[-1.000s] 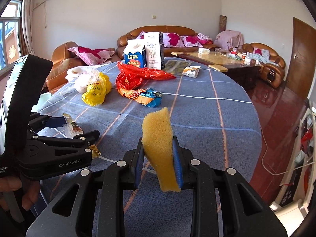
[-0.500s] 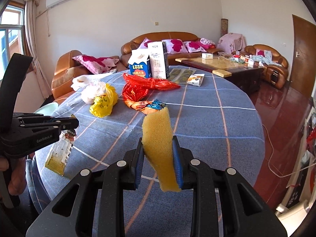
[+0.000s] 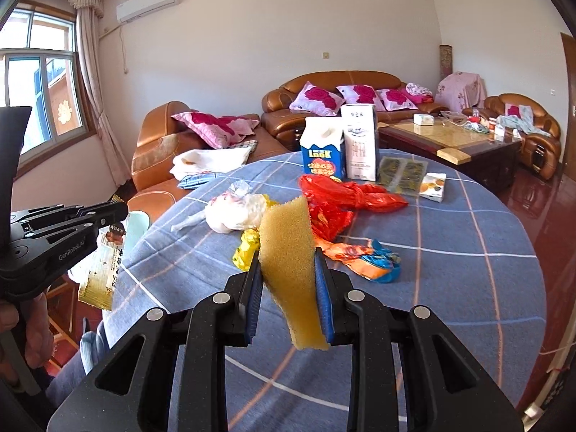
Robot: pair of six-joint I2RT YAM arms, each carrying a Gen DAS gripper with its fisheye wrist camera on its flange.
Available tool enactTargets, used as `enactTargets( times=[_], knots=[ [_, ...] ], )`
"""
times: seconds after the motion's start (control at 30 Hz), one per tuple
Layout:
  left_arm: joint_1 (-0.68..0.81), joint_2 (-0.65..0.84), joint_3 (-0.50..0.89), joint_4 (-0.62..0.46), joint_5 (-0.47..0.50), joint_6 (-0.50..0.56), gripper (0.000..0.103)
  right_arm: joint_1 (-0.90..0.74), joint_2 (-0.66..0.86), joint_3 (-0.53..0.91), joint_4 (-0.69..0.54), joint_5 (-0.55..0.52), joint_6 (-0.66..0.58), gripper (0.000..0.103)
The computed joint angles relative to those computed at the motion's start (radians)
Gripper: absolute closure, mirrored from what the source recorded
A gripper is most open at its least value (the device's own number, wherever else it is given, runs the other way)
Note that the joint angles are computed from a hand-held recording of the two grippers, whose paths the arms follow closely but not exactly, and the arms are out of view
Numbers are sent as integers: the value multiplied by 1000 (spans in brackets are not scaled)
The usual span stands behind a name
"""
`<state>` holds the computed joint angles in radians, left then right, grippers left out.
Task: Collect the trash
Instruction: 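Carry the yellow sponge and clear packet over the light blue bin with both tools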
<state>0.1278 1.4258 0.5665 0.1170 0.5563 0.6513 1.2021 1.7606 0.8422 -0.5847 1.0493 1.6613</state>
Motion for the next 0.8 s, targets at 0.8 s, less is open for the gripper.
enactTargets(
  times=[0.8],
  knots=[
    [159, 310, 333, 70, -87, -129, 101, -338, 202, 231, 707, -237, -975, 76]
  ],
)
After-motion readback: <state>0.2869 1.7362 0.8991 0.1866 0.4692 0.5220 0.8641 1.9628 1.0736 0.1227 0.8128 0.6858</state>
